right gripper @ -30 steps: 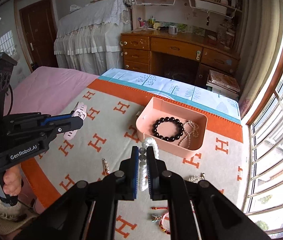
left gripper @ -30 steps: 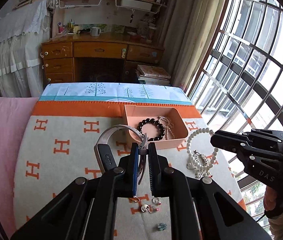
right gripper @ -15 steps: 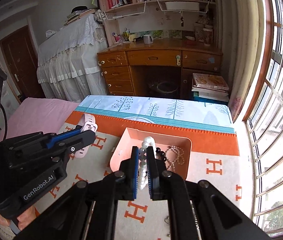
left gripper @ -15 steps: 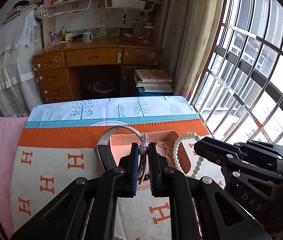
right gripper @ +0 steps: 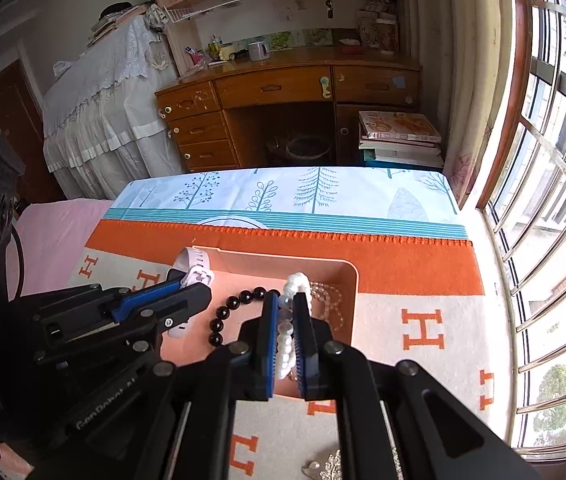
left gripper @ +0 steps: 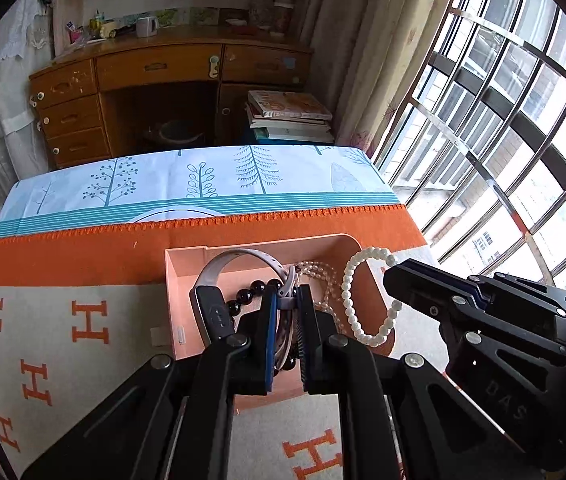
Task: Organize jewelry
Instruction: 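Lower the watch band and pearl bracelet into the pink tray and open both tools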
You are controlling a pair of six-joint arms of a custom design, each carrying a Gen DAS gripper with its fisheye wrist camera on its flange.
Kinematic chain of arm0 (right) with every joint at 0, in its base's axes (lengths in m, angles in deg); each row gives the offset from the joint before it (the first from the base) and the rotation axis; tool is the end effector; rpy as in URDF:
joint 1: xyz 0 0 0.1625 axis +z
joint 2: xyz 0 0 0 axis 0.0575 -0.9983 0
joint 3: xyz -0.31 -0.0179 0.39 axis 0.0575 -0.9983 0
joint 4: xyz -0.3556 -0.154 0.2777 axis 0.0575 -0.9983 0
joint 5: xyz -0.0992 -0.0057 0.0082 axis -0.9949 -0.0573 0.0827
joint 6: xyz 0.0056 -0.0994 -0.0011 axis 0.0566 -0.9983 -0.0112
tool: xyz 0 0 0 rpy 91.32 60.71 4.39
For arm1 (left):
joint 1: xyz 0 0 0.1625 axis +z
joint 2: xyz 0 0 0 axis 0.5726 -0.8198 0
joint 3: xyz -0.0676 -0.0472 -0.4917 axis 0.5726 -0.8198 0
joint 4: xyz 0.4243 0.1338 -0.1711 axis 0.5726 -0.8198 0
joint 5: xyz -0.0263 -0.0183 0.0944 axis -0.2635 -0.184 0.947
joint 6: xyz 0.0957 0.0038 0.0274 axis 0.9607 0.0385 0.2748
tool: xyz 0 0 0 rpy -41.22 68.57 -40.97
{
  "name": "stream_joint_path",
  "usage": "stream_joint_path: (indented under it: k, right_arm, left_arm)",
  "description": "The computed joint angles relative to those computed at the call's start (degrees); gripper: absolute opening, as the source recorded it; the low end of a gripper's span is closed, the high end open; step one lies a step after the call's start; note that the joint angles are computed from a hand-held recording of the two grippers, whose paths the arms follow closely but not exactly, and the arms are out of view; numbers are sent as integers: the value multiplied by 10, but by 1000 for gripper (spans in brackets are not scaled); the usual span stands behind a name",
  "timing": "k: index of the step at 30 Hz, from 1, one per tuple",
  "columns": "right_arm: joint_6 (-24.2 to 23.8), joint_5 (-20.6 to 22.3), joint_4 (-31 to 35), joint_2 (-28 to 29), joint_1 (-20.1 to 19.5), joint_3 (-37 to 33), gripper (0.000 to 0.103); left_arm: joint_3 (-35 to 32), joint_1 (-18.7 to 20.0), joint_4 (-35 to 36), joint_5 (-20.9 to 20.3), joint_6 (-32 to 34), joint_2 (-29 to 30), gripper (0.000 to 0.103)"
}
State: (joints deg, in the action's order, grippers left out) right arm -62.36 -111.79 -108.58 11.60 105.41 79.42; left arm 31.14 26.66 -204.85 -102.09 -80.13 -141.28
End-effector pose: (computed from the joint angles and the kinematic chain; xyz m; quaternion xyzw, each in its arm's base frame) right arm 0.3408 -0.7092 0.0660 0.3496 -0.8974 0.1731 0.2061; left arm -0.1377 -0.6869 0.2409 0.0181 0.8985 -0.3354 0.2825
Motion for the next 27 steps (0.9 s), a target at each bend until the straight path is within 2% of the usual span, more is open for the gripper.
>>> stream_joint_path:
  k: [5, 7, 9, 11, 15, 16, 18, 24, 27]
  right_arm:
    - [20, -13, 17, 12, -9, -15, 8]
    - [41, 0, 68, 12, -14, -27, 8]
    - [58, 7, 99, 12, -16, -32, 8]
    - [60, 11, 99, 11, -16, -27, 8]
    - [62, 22, 93, 0, -17, -9, 8]
    - [63, 24, 91, -5, -17, -2, 8]
    - [67, 30, 87, -17, -18, 14, 8]
    - [70, 61, 43, -73, -19, 88, 8]
    - [58, 73, 9, -105, -16, 132, 8]
  left_arm:
    - [-3, 21, 17, -37, -22, -3, 9]
    - [2, 24, 7, -47, -27, -7, 19]
    - [9, 24, -10, -48, -30, -11, 41]
    - [20, 18, -27, -33, -31, -18, 48]
    - [45, 2, -44, -5, -38, -33, 51]
    - [54, -3, -51, 6, -41, -37, 54]
    - [73, -18, -59, 39, -50, -45, 66]
    - [136, -70, -89, 116, -63, -74, 67]
    - [169, -101, -98, 131, -74, -94, 68]
